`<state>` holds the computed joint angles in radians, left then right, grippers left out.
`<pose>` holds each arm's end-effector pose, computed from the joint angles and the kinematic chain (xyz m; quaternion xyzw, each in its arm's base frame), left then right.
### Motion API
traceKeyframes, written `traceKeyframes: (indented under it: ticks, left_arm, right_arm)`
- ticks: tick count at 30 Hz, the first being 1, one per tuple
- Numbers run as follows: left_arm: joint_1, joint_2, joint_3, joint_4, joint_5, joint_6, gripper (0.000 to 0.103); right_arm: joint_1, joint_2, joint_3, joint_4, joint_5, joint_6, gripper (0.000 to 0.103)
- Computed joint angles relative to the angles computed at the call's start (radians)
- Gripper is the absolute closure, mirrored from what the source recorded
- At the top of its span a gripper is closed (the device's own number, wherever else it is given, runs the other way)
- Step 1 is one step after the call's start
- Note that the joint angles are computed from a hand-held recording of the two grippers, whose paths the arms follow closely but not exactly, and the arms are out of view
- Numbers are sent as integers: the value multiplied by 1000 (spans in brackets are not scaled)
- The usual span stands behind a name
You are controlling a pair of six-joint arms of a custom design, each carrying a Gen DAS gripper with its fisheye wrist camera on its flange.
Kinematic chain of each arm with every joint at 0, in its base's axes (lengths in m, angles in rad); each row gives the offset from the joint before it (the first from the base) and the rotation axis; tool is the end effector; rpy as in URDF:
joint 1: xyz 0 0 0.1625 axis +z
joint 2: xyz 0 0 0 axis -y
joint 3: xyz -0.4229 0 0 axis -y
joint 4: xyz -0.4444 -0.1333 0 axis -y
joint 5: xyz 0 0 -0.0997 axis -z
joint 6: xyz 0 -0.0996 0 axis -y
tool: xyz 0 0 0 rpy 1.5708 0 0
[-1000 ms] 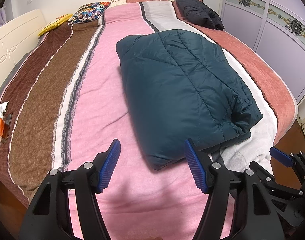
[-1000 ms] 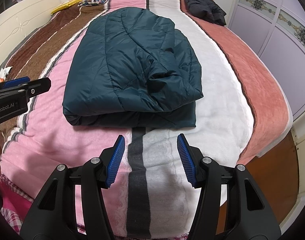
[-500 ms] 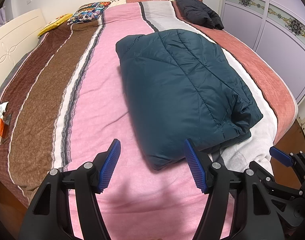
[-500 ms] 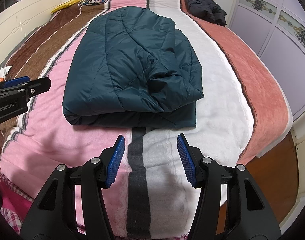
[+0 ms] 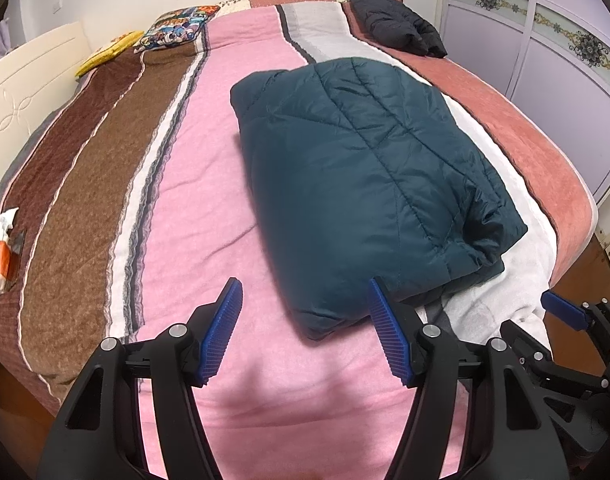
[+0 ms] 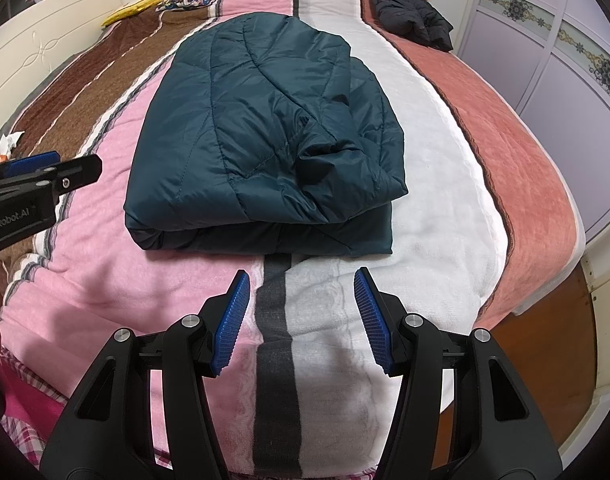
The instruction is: Fold large clothes
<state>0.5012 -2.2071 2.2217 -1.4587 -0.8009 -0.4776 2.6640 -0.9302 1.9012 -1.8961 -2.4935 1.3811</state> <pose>-0.1508 -0.3136 0.4126 0.2925 0.8778 -0.2199 0.3091 0.5106 -0.2036 0.0267 0.0180 -0.8607 0.3058 0.4067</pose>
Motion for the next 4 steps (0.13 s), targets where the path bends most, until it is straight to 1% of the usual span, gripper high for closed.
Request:
traceKeyframes:
  ticks: [4]
  left_arm:
    - [3,-2,2,-4,0,6,39]
  right_arm:
    - [-1,0,2,-4,2,-1,48]
